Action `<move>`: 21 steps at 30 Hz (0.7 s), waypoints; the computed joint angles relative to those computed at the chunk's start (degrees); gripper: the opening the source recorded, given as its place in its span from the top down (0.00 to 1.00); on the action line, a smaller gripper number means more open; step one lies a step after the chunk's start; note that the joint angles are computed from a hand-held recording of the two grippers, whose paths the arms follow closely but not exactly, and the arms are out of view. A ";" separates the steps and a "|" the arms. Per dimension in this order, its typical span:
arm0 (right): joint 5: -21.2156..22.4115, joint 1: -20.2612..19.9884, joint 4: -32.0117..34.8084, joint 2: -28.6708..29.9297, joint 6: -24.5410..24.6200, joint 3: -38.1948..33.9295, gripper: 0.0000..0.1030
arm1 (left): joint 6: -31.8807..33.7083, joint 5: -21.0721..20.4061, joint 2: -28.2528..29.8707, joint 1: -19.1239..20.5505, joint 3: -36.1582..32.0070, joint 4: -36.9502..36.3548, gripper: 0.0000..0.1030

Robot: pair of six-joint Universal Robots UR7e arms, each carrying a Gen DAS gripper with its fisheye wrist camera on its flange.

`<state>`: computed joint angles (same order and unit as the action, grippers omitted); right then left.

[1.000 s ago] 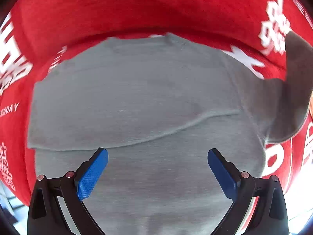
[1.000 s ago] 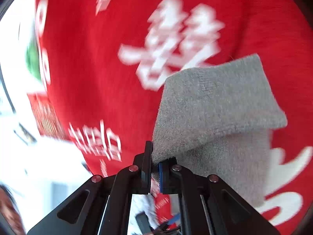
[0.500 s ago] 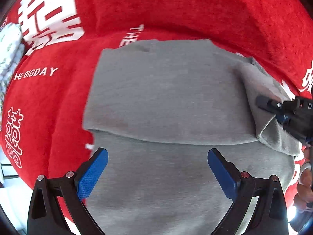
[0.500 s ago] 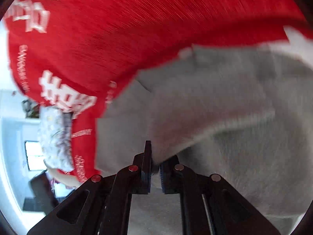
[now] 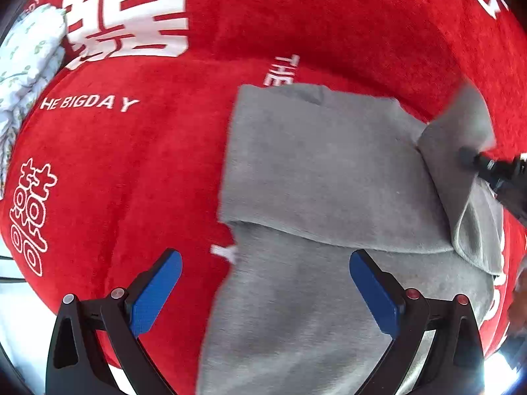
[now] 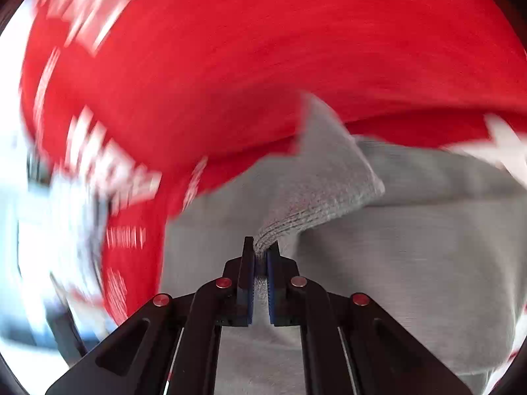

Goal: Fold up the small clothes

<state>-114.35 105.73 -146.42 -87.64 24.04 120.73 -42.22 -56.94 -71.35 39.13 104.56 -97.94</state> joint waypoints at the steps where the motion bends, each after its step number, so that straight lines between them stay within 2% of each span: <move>1: -0.01 1.19 1.41 1.97 -1.37 -0.92 0.93 | -0.03 0.20 -0.20 0.37 -0.13 0.13 0.01; 2: -0.53 2.65 3.59 4.68 -2.66 -2.25 0.93 | -0.10 0.31 -0.33 0.71 -0.27 0.13 0.01; 5: 0.20 3.62 8.16 8.37 -4.37 -3.26 0.89 | 0.07 -0.08 -0.71 1.48 -0.35 -0.87 0.01; 8: -0.17 3.97 13.65 10.10 -2.59 -3.74 0.83 | 0.81 -1.28 -0.51 2.17 -0.49 -2.51 0.01; 9: 0.50 3.90 13.54 8.29 -2.09 -2.14 0.77 | 1.19 -1.95 -0.29 2.34 -0.57 -3.31 0.01; 10: 1.41 3.78 12.40 6.47 -0.96 -0.62 0.64 | 2.00 -3.11 0.10 2.59 -0.68 -4.63 0.01; 12: 2.28 3.35 11.52 2.50 1.64 2.19 0.43 | 3.38 -5.48 0.93 2.93 -0.86 -6.84 0.01; 14: 3.06 1.98 11.50 -5.29 6.28 6.70 0.43 | 4.96 -8.02 2.28 3.43 -1.23 -8.95 0.01; 15: 3.93 1.27 11.36 -7.17 8.05 7.76 0.43 | 5.49 -9.05 3.17 3.68 -1.51 -9.71 0.01; 20: 3.29 -4.26 13.33 -26.63 24.10 17.24 0.43 | 6.04 -12.94 7.11 4.68 -2.85 -13.39 0.02; 21: 3.13 -5.95 13.50 -31.43 26.55 19.31 0.43 | 5.78 -13.26 7.53 4.78 -2.93 -14.20 0.10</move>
